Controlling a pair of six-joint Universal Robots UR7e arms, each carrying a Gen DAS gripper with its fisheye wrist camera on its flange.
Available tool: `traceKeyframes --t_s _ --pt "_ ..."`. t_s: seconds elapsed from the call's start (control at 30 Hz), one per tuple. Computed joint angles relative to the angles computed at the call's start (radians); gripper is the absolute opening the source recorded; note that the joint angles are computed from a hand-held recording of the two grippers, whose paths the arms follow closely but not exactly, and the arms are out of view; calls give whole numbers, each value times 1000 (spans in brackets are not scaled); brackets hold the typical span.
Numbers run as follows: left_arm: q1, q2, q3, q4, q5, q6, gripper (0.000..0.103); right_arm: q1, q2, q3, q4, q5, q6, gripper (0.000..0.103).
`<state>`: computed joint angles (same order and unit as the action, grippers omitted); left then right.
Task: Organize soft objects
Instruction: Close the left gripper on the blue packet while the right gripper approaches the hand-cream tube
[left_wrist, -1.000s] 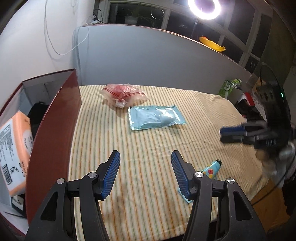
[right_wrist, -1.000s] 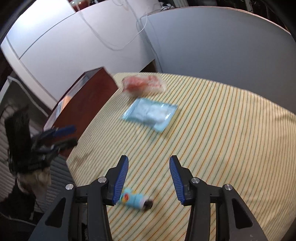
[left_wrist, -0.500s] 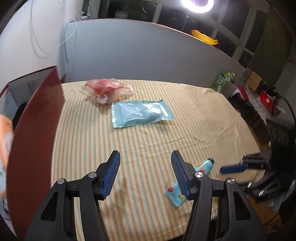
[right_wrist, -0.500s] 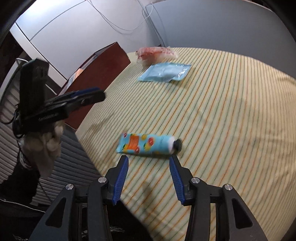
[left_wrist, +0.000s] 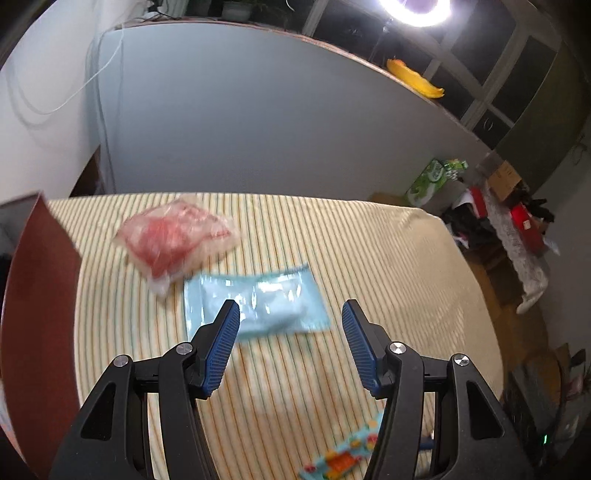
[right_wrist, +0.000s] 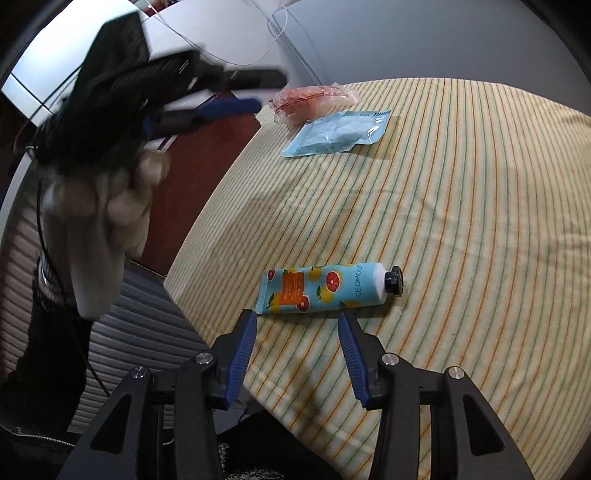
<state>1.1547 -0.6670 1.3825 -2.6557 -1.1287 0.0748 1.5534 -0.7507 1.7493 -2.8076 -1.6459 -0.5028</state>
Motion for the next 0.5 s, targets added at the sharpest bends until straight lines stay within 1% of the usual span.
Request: traceKeyframes --t_s 0.03,0.1,0.27,0.4,0.5 --pt "5 19 -36 31 -12 -9 62 -2 3 -3 6 2 2 42" --pt "20 60 -112 101 -45 -37 63 -8 4 -2 8 6 11 42" --pt "48 169 -283 211 -32 -82 63 -24 4 1 5 31 44 42" --pt "58 213 -349 260 -13 -82 63 -25 -2 14 -6 33 42 42" --pt "59 240 -386 291 17 -79 63 -22 3 13 -9 34 42 42"
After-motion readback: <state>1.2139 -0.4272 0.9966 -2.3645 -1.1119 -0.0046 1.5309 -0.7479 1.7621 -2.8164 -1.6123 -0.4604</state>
